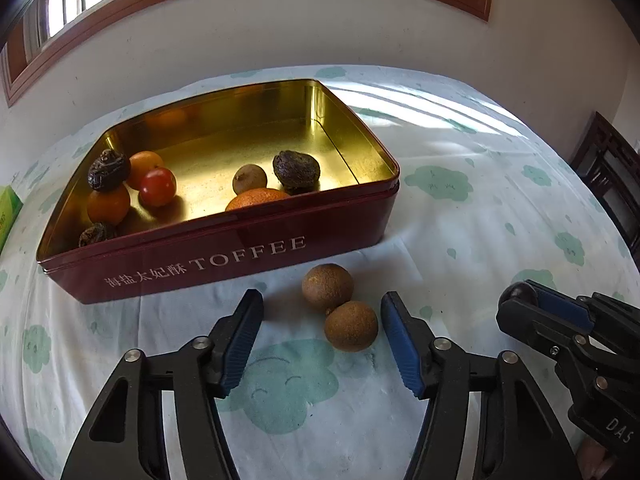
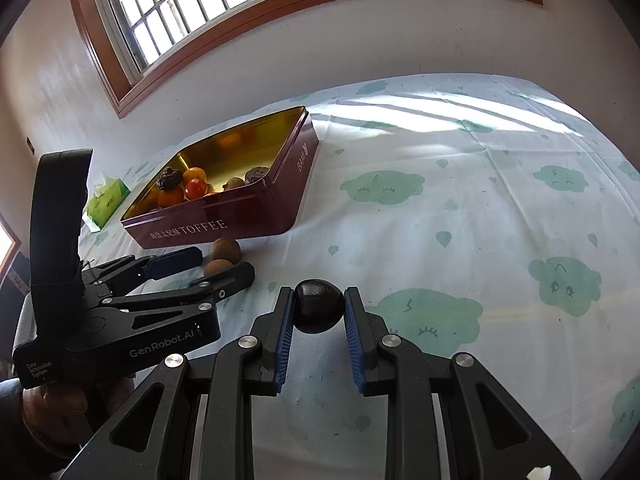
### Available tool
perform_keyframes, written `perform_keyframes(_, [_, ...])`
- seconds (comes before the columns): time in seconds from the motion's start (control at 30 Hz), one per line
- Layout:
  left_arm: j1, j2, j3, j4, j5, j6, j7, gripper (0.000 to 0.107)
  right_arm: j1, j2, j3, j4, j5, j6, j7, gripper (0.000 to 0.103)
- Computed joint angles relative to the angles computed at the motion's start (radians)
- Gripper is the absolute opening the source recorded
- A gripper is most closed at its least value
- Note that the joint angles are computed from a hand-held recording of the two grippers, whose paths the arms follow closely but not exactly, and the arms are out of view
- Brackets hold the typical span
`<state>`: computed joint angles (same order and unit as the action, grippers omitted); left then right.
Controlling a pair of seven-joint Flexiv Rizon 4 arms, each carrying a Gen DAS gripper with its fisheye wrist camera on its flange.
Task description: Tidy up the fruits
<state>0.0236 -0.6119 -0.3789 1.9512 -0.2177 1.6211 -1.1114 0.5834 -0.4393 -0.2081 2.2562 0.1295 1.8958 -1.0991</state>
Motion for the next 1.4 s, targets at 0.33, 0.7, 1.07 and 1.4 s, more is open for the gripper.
perform_keyframes(0.33, [0.255, 0.041, -0.182, 0.142, 0.066, 0.123, -0.015, 0.026, 0.111, 0.008, -0.079, 0.003, 0.029, -0.012, -0.002, 0.023])
perform_keyframes(0.7, [0.334, 0.044, -0.123, 0.156, 0.192, 0.218, -0.171, 0.026, 0.205, -0.076, -0.11, -0.142, -0.022, -0.079, 0.099, 0.023])
perform_keyframes(1.07, [0.23, 0.06, 0.0, 0.119, 0.199, 0.164, -0.225, 0.026, 0.242, -0.108, -0.178, -0.157, -0.128, -0.156, 0.219, 0.023])
perform_keyframes(1.4, [0.159, 0.067, 0.072, 0.112, 0.145, 0.151, -0.213, 0.026, 0.257, -0.11, -0.207, -0.146, -0.185, -0.158, 0.267, 0.023])
